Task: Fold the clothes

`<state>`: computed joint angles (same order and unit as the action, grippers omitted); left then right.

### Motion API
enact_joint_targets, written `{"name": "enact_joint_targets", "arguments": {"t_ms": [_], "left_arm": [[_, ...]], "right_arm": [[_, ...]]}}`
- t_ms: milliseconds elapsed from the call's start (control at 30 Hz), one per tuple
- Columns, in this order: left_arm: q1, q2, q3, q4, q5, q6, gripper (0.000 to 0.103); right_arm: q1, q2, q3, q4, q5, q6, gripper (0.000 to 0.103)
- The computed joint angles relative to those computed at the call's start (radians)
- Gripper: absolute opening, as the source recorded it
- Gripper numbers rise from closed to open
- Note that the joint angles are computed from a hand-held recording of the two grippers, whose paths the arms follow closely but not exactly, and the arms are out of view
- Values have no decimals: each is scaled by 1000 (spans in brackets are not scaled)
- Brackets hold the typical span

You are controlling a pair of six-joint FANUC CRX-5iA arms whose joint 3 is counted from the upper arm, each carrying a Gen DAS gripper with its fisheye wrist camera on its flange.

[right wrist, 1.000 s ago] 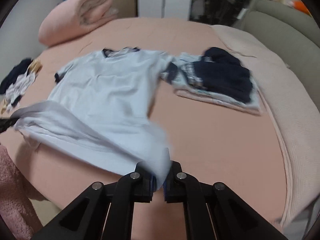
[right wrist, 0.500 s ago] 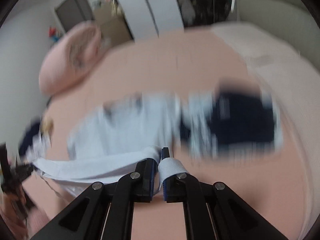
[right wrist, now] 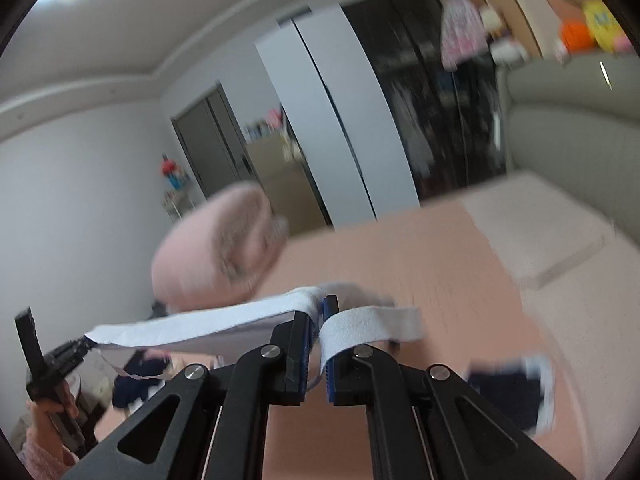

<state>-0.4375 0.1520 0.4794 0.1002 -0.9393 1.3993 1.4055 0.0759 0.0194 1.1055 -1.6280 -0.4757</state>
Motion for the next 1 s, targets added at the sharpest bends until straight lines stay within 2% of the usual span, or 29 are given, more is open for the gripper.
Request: {"name": "enact_joint_targets", "arguments": {"t_ms": [100, 167, 233, 333, 500, 600, 733, 833, 900, 1000], "left_arm": [[3, 44, -136, 0, -88, 17, 4], [-7, 103, -184, -43, -141, 41, 4], [-18, 148, -211, -79, -175, 46, 4], [-27, 162, -240, -101, -173, 43, 4], [-30, 151, -257, -97, -155, 25, 4], [-43, 114, -283, -90, -113, 51, 4], [-31, 33, -356, -61, -59, 22, 4], [-19, 41, -349, -48, -59, 2, 4], [-19, 73, -327, -65, -90, 7, 6], [-20, 126, -282, -61, -203, 27, 8]], "right_arm": [[52, 44, -97, -171, 2, -149, 3], [57, 81, -155, -313, 85, -232, 3], [55, 109, -221, -404, 219, -322, 3], [53, 142, -252, -487, 322, -367, 3], [73, 149, -269, -509, 320, -400, 3], [98, 141, -273, -481, 274, -435, 3], [140, 141, -259, -424, 185, -492, 3], [155, 117, -271, -403, 160, -518, 3], [148, 111, -264, -433, 176, -457, 3], [116, 92, -284, -484, 266, -384, 5]]}}
